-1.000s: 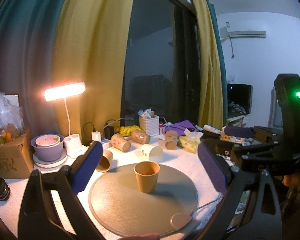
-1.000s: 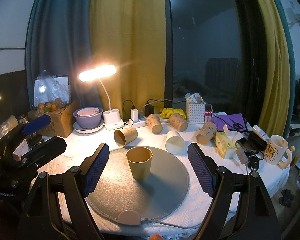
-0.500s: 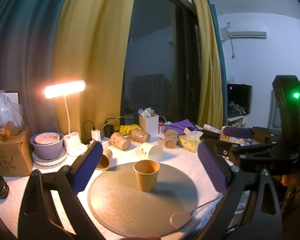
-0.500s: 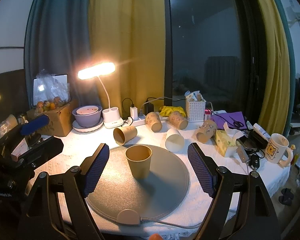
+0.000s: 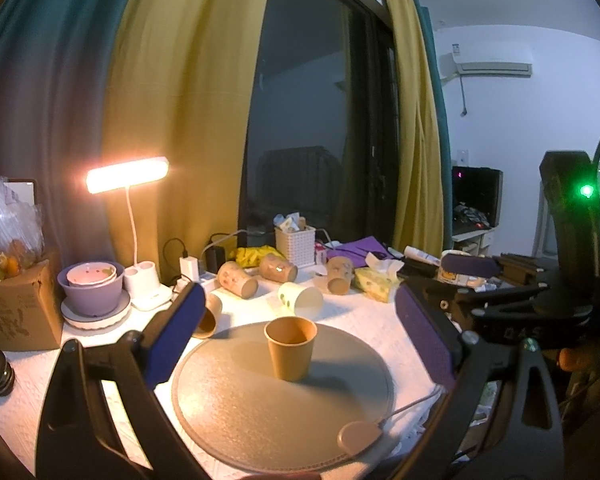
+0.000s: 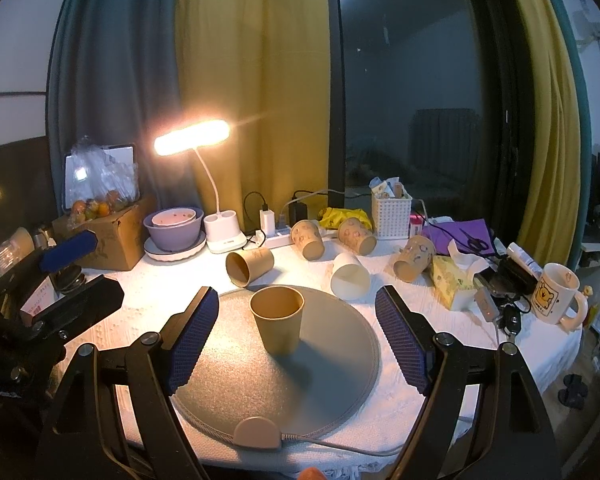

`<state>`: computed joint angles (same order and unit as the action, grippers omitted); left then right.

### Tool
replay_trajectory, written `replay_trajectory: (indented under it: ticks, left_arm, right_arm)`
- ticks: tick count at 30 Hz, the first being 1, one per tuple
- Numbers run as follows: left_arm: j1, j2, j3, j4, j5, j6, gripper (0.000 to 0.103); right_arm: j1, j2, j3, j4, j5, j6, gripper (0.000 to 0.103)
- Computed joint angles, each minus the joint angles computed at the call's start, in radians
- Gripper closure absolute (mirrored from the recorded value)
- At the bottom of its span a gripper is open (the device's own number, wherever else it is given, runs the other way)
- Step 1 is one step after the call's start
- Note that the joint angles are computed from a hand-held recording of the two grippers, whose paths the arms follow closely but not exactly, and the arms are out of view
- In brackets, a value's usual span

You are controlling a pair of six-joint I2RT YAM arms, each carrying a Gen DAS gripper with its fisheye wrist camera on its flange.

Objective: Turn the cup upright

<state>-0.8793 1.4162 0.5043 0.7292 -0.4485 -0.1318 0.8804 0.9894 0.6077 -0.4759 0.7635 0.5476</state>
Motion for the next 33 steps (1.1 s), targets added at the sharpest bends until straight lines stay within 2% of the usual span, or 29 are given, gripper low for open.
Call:
replay_trajectory:
  ticks: [33]
  left_arm:
    - [-0.013, 0.004, 0.004, -0.003, -0.003, -0.003, 0.006]
  right_arm:
    - [-0.022, -0.025, -0.017, 0.002, -0.017, -0.016, 0.020]
